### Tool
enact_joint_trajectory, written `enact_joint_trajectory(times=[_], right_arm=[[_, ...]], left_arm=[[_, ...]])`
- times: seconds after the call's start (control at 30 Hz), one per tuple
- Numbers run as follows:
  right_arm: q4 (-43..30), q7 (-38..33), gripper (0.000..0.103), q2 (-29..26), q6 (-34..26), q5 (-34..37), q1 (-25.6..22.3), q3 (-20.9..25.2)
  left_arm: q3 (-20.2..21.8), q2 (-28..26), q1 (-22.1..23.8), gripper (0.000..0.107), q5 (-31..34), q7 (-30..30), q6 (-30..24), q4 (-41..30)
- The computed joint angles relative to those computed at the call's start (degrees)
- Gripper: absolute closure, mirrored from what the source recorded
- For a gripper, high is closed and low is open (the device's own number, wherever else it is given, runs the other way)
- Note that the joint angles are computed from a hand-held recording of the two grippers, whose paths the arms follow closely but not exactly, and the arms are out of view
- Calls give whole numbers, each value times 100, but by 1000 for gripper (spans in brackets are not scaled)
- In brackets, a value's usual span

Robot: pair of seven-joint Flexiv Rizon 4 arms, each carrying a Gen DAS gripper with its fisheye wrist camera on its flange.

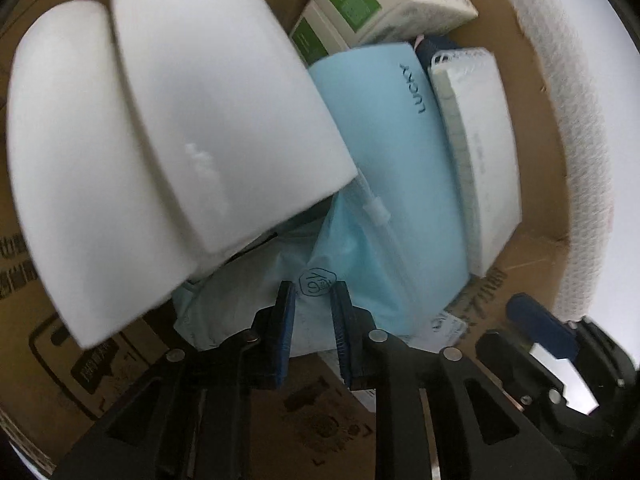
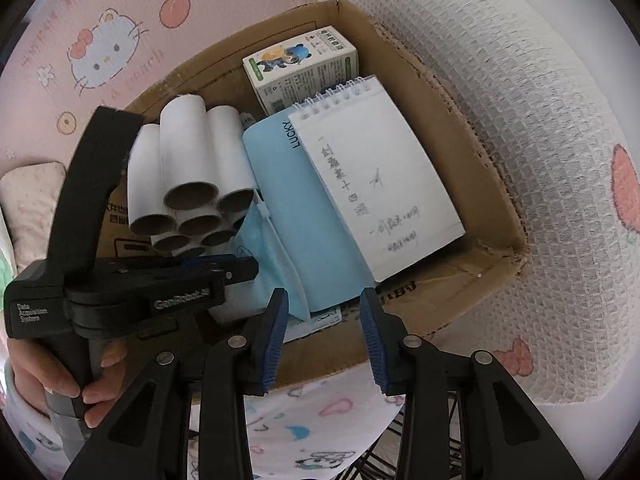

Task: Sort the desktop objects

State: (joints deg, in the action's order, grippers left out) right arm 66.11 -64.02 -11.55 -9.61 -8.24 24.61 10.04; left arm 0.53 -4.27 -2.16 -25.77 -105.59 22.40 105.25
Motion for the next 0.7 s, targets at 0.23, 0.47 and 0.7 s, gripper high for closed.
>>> enact_joint_trajectory(times=[0.23, 0.47, 0.7], right_arm=[[-222, 5, 68, -173, -271, 27, 114, 15], [-477, 260, 68, -285, -464, 87, 227, 1], [-938, 652, 68, -549, -741, 403, 294, -18]], left_arm=[[-23, -119, -16, 84, 144, 4, -100, -68], [4, 154, -35, 81, 290, 175, 143, -99], [128, 815, -77, 67, -227, 588, 962, 320]])
